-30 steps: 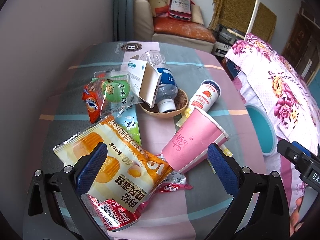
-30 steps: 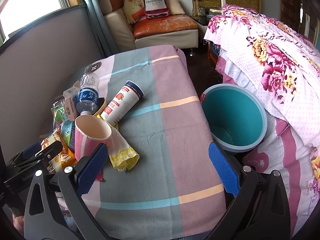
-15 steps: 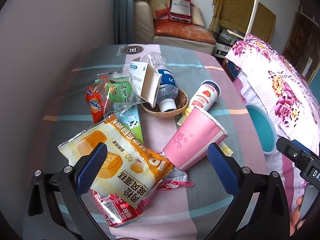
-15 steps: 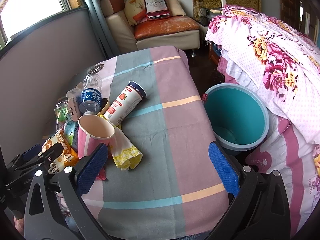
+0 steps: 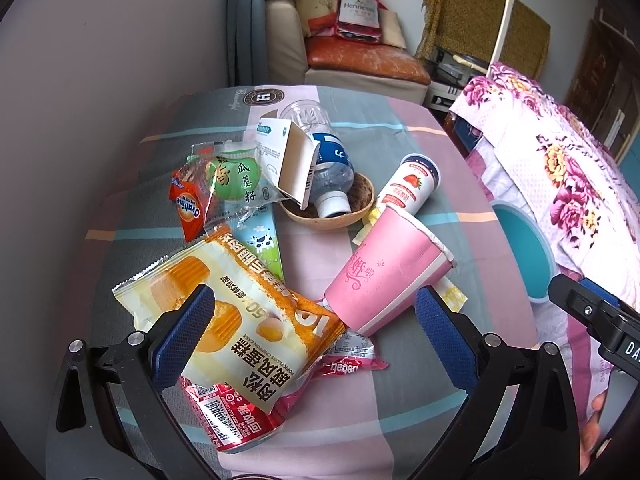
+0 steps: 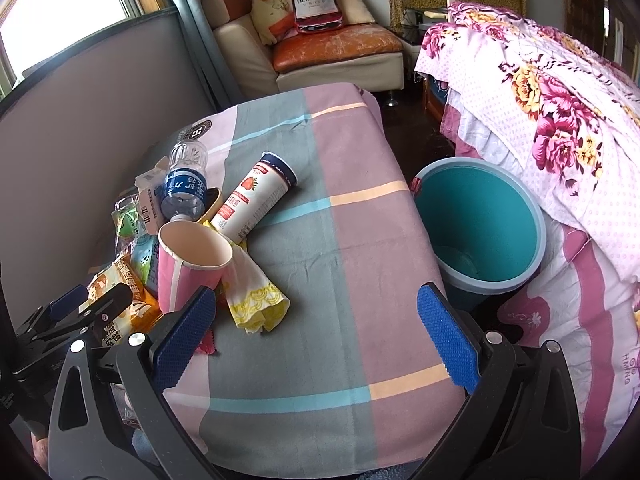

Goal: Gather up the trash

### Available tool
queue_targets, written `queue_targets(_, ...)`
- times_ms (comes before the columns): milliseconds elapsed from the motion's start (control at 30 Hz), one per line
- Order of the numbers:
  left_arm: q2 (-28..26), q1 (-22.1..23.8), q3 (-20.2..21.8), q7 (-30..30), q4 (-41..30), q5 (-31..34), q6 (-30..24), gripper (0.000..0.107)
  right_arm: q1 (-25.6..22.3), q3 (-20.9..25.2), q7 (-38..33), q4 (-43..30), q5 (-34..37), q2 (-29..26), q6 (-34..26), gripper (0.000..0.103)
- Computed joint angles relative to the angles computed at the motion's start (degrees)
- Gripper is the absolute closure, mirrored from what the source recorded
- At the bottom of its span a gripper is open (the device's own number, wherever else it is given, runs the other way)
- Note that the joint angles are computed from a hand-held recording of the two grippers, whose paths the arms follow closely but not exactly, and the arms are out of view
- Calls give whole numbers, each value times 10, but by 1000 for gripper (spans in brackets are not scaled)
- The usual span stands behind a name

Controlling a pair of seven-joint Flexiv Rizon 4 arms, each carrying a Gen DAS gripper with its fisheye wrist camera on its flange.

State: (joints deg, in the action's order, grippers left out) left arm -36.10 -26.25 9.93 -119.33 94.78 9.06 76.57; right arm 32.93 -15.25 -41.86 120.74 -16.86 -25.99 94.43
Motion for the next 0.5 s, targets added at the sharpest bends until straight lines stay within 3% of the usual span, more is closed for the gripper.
queue_targets(500,-3,-2,1,-5,1,1,4,7,-31,39,-2,-11,-3,-6,-16,6)
